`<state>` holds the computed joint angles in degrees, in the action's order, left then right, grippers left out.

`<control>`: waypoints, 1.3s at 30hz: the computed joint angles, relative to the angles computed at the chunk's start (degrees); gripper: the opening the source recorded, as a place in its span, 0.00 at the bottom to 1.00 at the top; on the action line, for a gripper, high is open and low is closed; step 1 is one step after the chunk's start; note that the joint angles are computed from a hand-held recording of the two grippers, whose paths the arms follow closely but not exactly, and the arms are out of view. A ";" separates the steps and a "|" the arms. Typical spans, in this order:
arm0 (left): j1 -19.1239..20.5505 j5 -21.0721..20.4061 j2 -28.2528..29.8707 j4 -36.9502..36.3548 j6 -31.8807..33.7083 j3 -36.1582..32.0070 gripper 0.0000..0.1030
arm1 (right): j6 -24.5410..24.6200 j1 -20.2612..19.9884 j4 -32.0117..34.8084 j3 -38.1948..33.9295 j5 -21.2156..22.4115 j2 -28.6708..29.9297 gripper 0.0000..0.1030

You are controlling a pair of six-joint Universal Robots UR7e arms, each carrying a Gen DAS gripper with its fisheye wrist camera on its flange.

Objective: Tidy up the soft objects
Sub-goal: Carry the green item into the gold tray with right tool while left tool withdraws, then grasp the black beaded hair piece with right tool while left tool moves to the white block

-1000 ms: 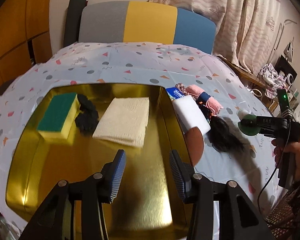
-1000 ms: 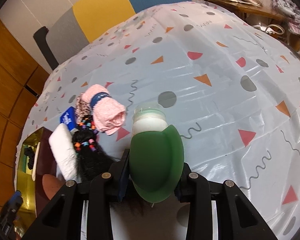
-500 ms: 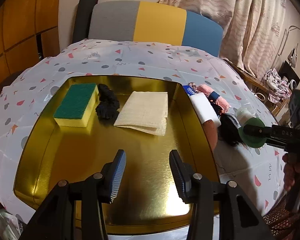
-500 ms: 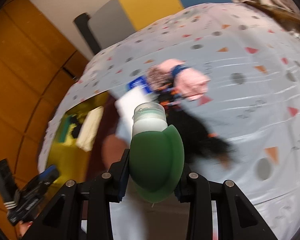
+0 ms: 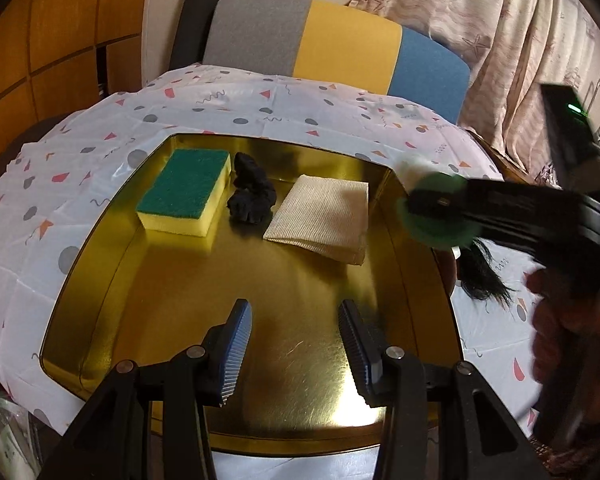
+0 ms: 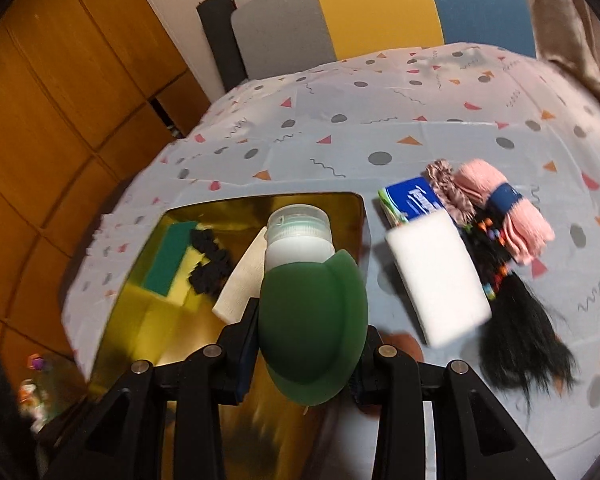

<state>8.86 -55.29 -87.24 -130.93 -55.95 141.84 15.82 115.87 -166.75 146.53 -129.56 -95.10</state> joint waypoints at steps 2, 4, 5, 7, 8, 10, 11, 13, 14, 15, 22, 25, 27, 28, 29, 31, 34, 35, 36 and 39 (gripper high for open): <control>0.10 -0.33 -0.23 -0.14 0.13 0.08 0.44 | -0.04 -0.76 -1.65 -0.97 -1.47 3.23 0.36; 0.26 -0.54 -0.41 -0.13 0.16 0.06 0.44 | -0.38 -1.41 -2.61 -1.85 -2.56 5.47 0.37; 0.41 -0.69 -0.42 -0.14 0.14 0.00 0.44 | -0.84 -1.52 -3.36 -2.21 -3.52 6.65 0.38; 0.58 -0.86 -0.63 -0.29 -0.13 0.08 0.44 | -1.86 -1.34 -4.96 -3.07 -6.18 9.13 0.41; 0.65 -0.97 -0.70 -0.34 -0.23 0.13 0.44 | -2.60 -1.29 -5.69 -3.37 -7.06 10.00 0.41; 0.84 -1.19 -0.64 -0.32 -0.18 0.12 0.44 | -4.56 -1.06 -7.95 -3.84 -8.93 11.44 0.45; 0.87 -1.26 -0.62 -0.37 -0.24 0.15 0.44 | -5.84 -0.94 -9.15 -3.86 -9.22 11.69 0.51; 0.83 -1.42 -0.60 -0.65 -0.34 0.25 0.44 | -7.50 -0.37 -11.51 -3.39 -9.80 11.46 0.63; 0.79 -1.57 -0.56 -0.94 -0.25 0.33 0.44 | -8.02 -0.07 -12.86 -2.91 -10.06 10.87 0.66; 0.76 -1.82 -0.49 -1.50 -0.08 0.46 0.44 | -8.06 0.01 -13.63 -2.27 -9.85 9.59 0.66; -0.54 -2.97 0.51 -3.24 0.65 0.81 0.44 | -4.46 0.27 -8.35 0.98 -9.93 0.00 0.70; -1.32 -3.36 0.88 -4.09 1.11 0.96 0.44 | -3.94 0.35 -4.33 2.68 -10.38 -4.79 0.70; -1.80 -3.77 1.07 -4.90 1.63 1.13 0.44 | -3.24 0.53 -1.79 3.63 -11.33 -7.56 0.71; -2.02 -4.02 1.23 -5.36 1.93 1.19 0.44 | -2.74 0.39 0.16 4.13 -11.60 -9.56 0.71; -2.28 -4.31 1.29 -5.89 2.30 1.35 0.44 | -2.26 0.05 2.19 4.71 -11.74 -11.83 0.71; -2.75 -4.97 1.74 -7.00 3.27 1.48 0.44 | -1.35 -0.59 5.33 5.62 -12.14 -15.33 0.71; -3.91 -6.02 2.50 -9.52 5.16 1.87 0.44 | -0.55 -2.66 10.97 7.12 -12.33 -21.39 0.72; -4.35 -6.24 2.68 -10.17 5.72 1.99 0.44 | -0.58 -3.48 12.58 7.77 -12.24 -23.55 0.72; -4.88 -6.62 2.94 -11.11 6.45 2.11 0.44 | -0.77 -4.19 13.83 8.33 -12.10 -25.29 0.72; -6.32 -8.09 3.96 -13.53 8.16 2.30 0.44 | -1.68 -6.78 18.91 9.88 -11.37 -31.46 0.72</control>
